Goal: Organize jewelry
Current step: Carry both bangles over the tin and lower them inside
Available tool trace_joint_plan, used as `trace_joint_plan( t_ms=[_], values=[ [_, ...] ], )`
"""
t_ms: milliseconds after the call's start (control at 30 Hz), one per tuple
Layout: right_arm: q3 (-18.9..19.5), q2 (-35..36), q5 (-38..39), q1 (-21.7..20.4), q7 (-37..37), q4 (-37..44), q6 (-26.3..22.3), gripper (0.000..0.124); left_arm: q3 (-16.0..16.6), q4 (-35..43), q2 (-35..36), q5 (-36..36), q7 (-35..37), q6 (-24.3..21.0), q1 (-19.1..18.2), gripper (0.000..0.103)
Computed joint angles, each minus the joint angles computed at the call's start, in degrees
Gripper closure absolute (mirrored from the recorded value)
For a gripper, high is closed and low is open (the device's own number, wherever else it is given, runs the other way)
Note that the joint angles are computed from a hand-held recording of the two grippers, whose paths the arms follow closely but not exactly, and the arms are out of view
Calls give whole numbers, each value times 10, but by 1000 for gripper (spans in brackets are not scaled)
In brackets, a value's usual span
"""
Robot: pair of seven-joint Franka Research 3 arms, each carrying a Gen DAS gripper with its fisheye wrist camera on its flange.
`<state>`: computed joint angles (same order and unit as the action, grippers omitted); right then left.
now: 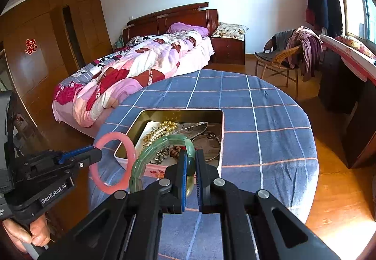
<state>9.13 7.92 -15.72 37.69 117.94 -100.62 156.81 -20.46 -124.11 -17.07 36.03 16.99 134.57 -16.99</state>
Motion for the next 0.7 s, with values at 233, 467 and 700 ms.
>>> trace_joint_plan(
  t_ms=[233, 467, 700],
  values=[
    [4, -3, 7, 0, -6, -1, 4, 118, -6, 3, -1, 12, -8, -5, -2, 93],
    [6, -1, 21, 3, -16, 2, 3, 118, -5, 2, 1, 10, -7, 9, -5, 93],
    [7, -1, 31, 3, -22, 4, 3, 118, -3, -2, -1, 5, -9, 19, -5, 93]
  ],
)
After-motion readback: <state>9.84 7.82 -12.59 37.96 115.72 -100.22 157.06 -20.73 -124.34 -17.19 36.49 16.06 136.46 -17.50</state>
